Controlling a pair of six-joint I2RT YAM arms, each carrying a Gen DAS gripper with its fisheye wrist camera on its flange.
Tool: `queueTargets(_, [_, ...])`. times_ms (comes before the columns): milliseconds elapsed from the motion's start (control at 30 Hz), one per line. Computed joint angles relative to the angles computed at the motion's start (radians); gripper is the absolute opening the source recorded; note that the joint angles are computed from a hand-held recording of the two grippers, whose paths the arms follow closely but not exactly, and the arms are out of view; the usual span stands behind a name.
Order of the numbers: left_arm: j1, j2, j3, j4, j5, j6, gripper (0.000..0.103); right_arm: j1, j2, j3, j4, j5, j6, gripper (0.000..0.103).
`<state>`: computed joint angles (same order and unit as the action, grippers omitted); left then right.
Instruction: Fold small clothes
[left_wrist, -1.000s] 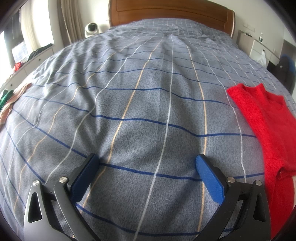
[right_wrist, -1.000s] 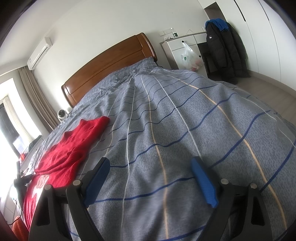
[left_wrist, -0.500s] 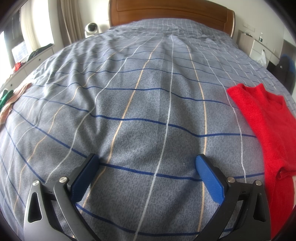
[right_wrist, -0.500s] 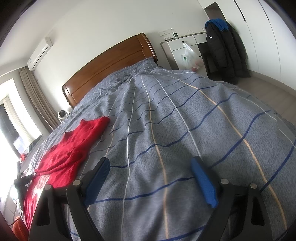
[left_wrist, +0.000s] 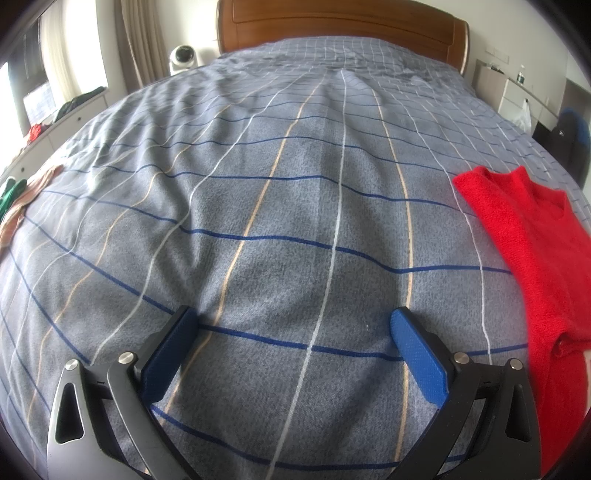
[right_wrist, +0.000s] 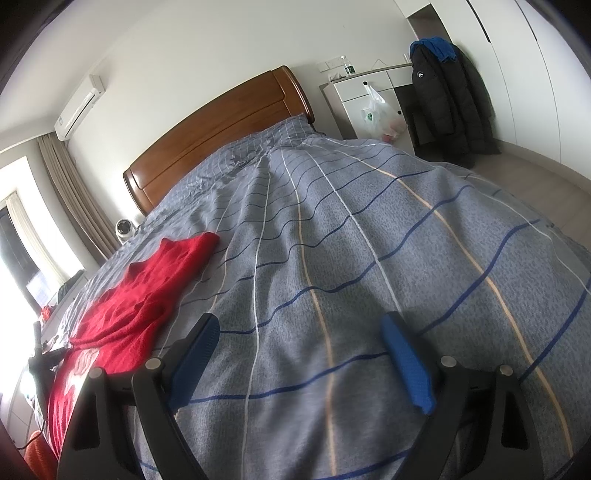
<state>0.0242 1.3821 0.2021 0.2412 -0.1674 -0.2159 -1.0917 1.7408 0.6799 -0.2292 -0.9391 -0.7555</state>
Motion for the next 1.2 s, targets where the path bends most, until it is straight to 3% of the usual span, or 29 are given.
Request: queueTargets(1200, [0.000,0.000,0.000,0.000,0.000,0.000,0.103,-0.003,-0.027,-0.011,-0.011,0.013,-0.006,0.089])
